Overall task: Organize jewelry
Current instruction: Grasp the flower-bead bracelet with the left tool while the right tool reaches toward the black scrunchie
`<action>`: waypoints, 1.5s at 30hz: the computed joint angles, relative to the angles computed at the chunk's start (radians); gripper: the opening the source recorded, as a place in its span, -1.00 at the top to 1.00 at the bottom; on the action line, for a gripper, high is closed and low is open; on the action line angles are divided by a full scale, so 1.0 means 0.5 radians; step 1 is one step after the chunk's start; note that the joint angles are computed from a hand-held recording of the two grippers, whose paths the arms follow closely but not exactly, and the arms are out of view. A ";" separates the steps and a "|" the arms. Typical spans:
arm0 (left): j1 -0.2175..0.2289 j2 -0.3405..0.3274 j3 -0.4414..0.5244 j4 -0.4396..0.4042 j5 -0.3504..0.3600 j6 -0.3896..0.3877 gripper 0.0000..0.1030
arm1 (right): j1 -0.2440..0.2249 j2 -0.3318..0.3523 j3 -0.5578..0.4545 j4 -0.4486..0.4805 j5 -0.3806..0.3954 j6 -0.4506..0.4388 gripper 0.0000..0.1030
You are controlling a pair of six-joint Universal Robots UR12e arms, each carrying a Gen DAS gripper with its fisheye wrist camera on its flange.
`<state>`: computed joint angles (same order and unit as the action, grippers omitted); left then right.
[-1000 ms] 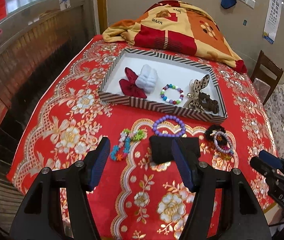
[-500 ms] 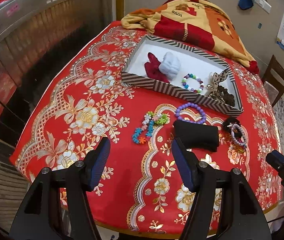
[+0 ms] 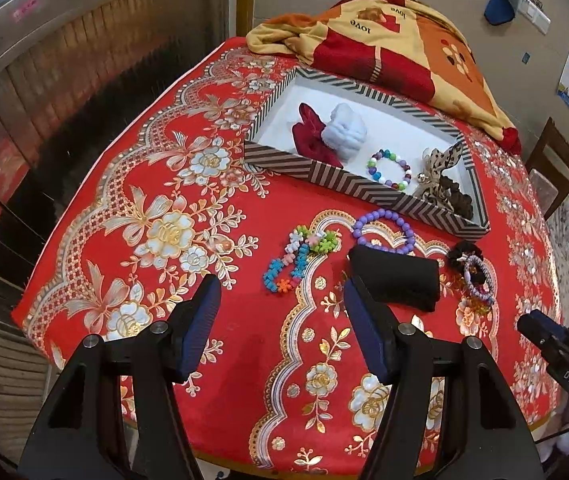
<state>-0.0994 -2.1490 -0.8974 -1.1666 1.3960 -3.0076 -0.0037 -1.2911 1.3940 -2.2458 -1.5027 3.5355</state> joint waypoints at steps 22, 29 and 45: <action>0.017 -0.164 0.250 -0.337 -0.112 -0.022 -0.24 | -0.033 0.064 -0.073 0.080 0.033 -0.002 0.21; 0.041 -0.256 0.395 -0.490 -0.169 0.040 -0.24 | -0.058 0.118 -0.112 0.079 0.071 -0.011 0.21; -0.030 -0.559 0.850 -0.807 -0.042 0.304 -0.24 | -0.101 0.240 -0.203 0.176 0.156 -0.062 0.59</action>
